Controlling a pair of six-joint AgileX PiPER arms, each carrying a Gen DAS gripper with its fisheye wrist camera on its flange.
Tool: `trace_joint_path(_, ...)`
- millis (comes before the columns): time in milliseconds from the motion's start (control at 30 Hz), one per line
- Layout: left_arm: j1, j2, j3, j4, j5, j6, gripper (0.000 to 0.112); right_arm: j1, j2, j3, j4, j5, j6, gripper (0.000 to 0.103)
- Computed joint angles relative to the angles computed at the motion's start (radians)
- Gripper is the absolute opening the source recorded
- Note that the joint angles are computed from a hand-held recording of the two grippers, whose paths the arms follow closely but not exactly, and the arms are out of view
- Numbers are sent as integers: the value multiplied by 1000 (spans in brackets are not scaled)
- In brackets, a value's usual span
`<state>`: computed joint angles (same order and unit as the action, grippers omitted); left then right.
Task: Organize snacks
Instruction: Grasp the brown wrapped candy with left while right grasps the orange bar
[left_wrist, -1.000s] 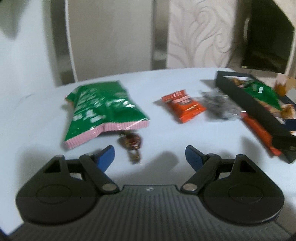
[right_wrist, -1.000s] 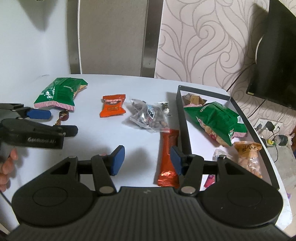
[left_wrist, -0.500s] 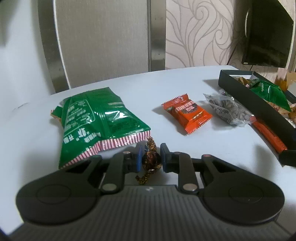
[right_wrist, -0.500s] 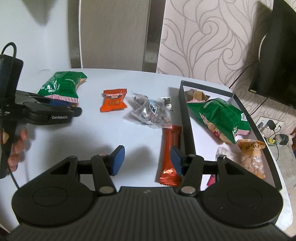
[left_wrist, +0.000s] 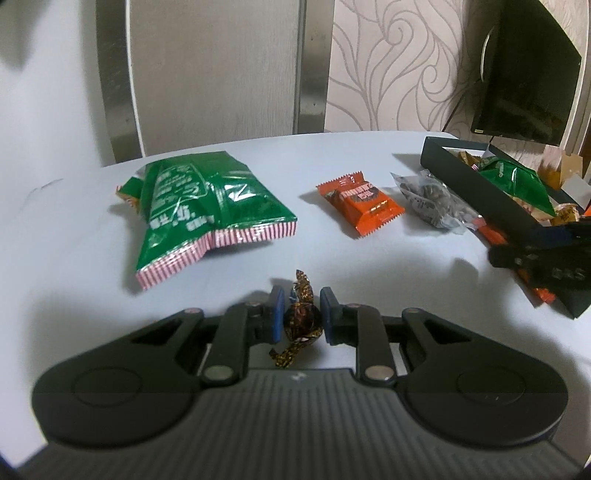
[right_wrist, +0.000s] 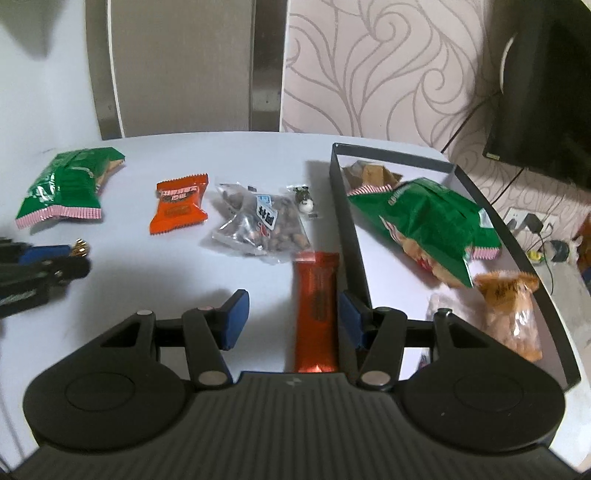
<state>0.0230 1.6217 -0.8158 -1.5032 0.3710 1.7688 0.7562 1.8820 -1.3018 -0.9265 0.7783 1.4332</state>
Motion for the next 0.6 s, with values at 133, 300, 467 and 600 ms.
trace_joint_path(133, 10, -6, 6, 6, 4, 3, 25, -9, 45, -35, 1, 6, 3, 61)
trace_joint_path(300, 8, -12, 15, -7, -5, 27, 25, -14, 70, -37, -4, 22, 29, 94)
trace_joint_path(467, 10, -12, 22, -34, -5, 55, 25, -30, 51, 13, -15, -22, 71, 102)
trace_joint_path(600, 3, -15, 32, -76, -17, 96, 25, -34, 17, 51, -29, -99, 84, 58)
